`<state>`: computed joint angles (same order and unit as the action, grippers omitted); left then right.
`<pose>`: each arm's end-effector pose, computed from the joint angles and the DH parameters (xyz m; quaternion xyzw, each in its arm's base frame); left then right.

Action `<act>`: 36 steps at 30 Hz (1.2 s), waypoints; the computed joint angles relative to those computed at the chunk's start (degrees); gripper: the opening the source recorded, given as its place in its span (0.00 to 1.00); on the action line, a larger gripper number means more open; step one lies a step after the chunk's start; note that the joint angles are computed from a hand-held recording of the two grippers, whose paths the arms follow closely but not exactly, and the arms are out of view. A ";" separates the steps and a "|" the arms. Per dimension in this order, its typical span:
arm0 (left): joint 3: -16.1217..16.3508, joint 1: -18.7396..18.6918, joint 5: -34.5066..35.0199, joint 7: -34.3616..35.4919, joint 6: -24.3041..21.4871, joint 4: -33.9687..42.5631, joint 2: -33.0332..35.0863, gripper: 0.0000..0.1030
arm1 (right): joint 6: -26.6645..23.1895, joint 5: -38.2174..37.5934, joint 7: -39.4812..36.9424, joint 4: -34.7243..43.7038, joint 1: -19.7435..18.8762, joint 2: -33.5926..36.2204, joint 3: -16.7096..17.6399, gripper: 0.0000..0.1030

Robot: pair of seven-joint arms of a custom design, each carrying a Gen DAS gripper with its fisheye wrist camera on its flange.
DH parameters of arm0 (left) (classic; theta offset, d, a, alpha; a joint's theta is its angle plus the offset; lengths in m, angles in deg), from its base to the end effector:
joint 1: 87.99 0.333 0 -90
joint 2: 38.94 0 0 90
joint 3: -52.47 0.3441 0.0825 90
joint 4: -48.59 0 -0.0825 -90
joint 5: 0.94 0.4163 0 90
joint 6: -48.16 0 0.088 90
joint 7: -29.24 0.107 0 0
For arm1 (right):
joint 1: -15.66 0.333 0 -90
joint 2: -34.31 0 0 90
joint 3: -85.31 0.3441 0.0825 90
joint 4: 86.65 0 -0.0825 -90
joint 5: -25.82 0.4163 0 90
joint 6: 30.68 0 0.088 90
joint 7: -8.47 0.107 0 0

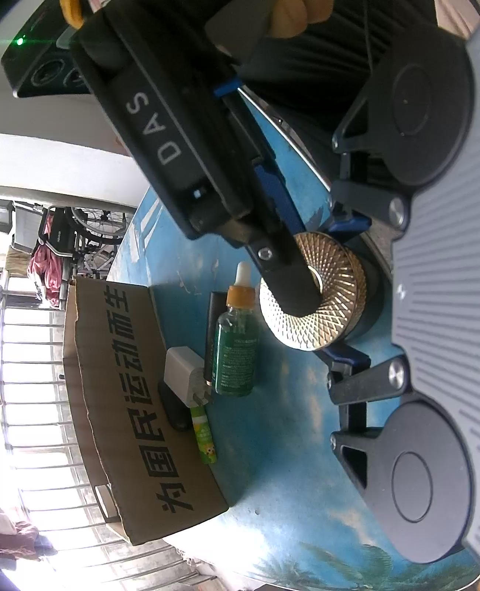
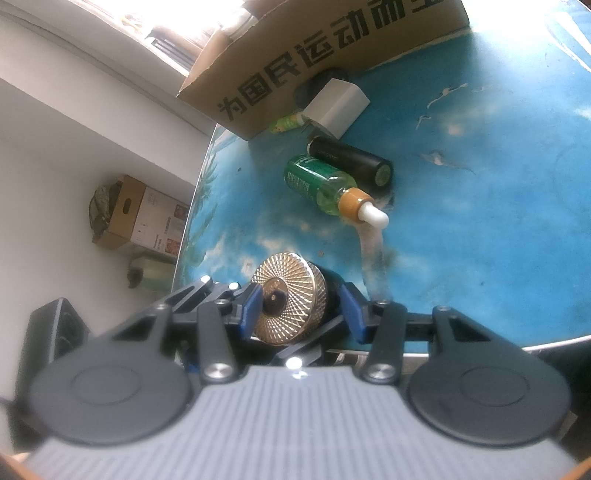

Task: Organize rigid objects
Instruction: 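Hold the gold-lidded jar with the right gripper while the left gripper presses its lid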

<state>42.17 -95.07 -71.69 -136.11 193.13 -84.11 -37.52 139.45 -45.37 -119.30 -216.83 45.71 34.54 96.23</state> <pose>0.5269 -0.1543 0.3509 -0.1998 0.9010 -0.3792 0.0673 0.3807 0.4162 0.4085 -0.4278 0.8108 0.0027 0.3995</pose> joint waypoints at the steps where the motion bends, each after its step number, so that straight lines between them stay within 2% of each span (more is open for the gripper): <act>1: -0.04 -0.03 0.08 -0.02 -0.02 0.05 0.02 0.56 | -0.12 0.39 -0.41 -0.08 0.02 -0.07 0.01 0.45; 21: -0.17 0.03 -0.54 1.33 0.04 0.09 0.30 0.56 | 0.54 -2.76 4.04 -0.59 -0.46 -0.62 0.27 0.46; 36: -0.08 -0.27 -0.72 0.74 0.50 -0.10 -0.21 0.55 | -0.11 -3.77 4.44 -0.39 -0.33 -0.72 0.31 0.46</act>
<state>42.08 -95.35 -72.41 -135.37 193.63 -84.22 -37.72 139.34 -49.14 -114.87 -217.22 45.37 33.82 96.54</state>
